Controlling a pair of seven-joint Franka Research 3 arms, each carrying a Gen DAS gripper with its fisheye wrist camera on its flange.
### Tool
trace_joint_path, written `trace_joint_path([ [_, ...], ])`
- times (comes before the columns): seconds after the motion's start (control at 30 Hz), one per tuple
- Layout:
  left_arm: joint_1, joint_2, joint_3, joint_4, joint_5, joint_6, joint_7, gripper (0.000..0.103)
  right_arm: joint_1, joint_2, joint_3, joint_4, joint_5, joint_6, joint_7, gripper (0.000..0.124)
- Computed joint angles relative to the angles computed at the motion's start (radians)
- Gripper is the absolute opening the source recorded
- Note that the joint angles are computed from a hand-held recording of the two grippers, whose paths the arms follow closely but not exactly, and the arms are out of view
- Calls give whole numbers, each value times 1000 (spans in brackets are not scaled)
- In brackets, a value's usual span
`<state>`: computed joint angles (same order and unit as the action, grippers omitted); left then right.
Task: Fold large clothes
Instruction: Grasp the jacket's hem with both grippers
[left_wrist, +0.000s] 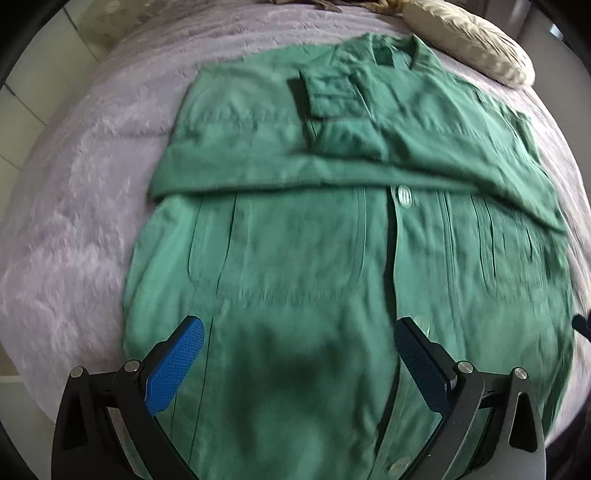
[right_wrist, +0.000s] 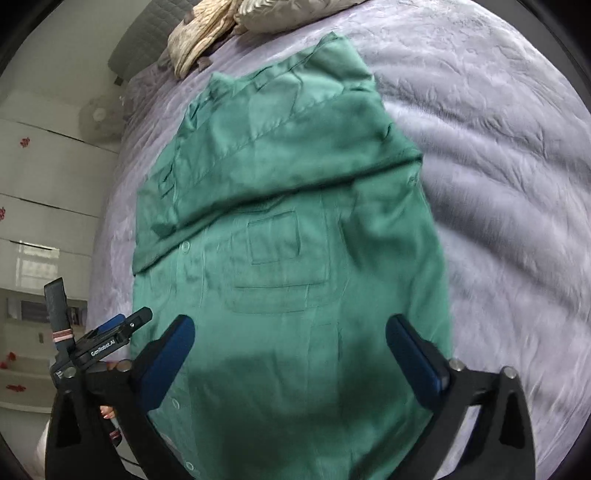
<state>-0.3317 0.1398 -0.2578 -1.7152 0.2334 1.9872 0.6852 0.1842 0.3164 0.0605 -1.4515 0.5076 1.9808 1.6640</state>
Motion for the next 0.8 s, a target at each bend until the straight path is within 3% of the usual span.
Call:
trace_joint_path([
  [0.23, 15, -206, -2, -229, -63, 56, 49, 103, 57, -88, 6, -103, -71, 11, 66, 103],
  [0.47, 24, -393, 19, -428, -141, 56, 93, 103, 91, -197, 14, -229, -84, 47, 140, 103],
  [0.8, 12, -563, 57, -621, -274, 56, 144, 103, 99, -333, 9, -362, -121, -10, 240, 103],
])
